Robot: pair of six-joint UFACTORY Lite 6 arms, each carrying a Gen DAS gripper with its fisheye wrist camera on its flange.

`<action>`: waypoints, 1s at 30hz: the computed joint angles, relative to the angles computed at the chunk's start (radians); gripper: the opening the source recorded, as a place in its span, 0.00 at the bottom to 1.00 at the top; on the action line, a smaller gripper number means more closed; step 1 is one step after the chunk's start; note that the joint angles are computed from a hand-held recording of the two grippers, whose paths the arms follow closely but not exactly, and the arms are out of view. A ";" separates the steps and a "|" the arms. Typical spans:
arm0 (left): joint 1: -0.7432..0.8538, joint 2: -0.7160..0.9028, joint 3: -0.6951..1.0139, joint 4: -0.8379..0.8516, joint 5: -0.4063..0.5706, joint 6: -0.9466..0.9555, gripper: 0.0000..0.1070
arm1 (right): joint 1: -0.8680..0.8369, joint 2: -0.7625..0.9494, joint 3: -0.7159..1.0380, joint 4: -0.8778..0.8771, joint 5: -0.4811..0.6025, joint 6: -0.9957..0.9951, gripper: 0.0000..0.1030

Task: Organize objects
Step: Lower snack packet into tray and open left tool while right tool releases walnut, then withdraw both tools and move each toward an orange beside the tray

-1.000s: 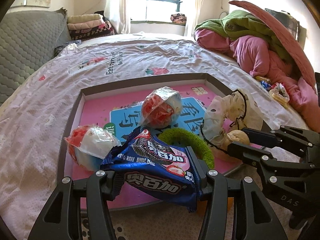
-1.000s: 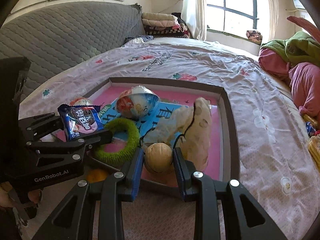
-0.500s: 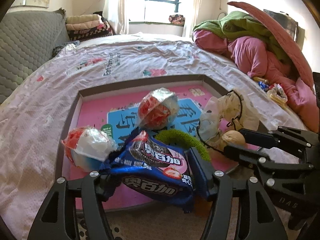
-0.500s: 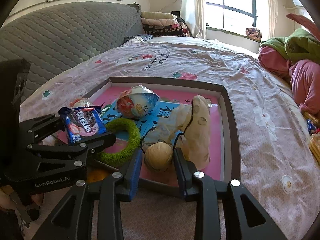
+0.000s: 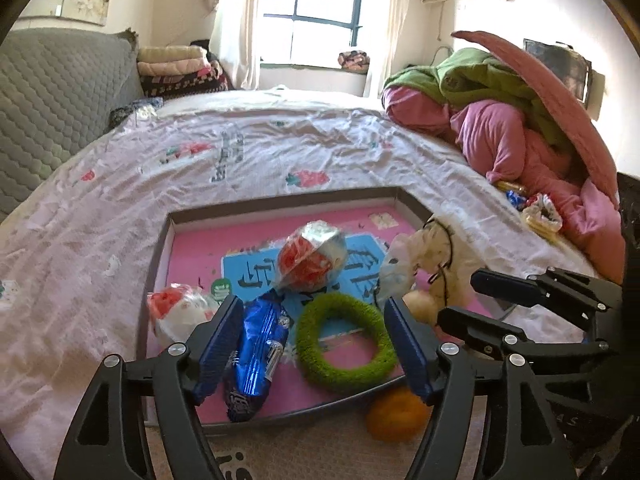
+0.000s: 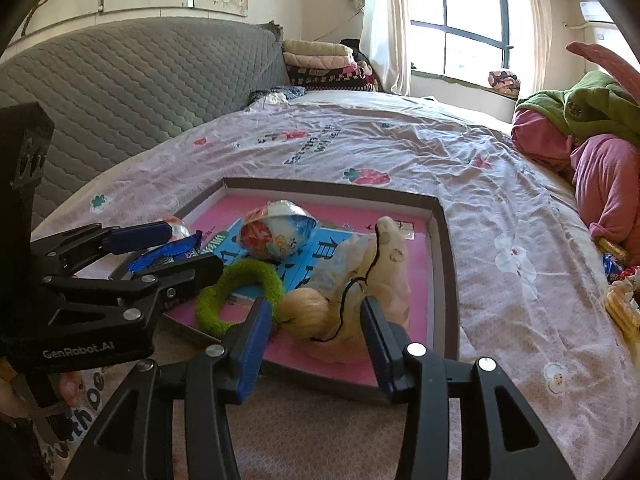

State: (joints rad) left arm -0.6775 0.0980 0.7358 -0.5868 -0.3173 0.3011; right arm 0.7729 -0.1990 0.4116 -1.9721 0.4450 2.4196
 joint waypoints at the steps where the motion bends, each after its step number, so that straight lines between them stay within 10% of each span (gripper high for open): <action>1: -0.001 -0.014 -0.002 -0.007 0.009 0.008 0.70 | 0.005 -0.014 -0.003 0.020 0.004 -0.017 0.45; 30: -0.245 -0.552 -0.393 -0.889 -0.037 0.719 0.70 | 0.295 -0.242 -0.062 0.485 0.164 -0.327 0.45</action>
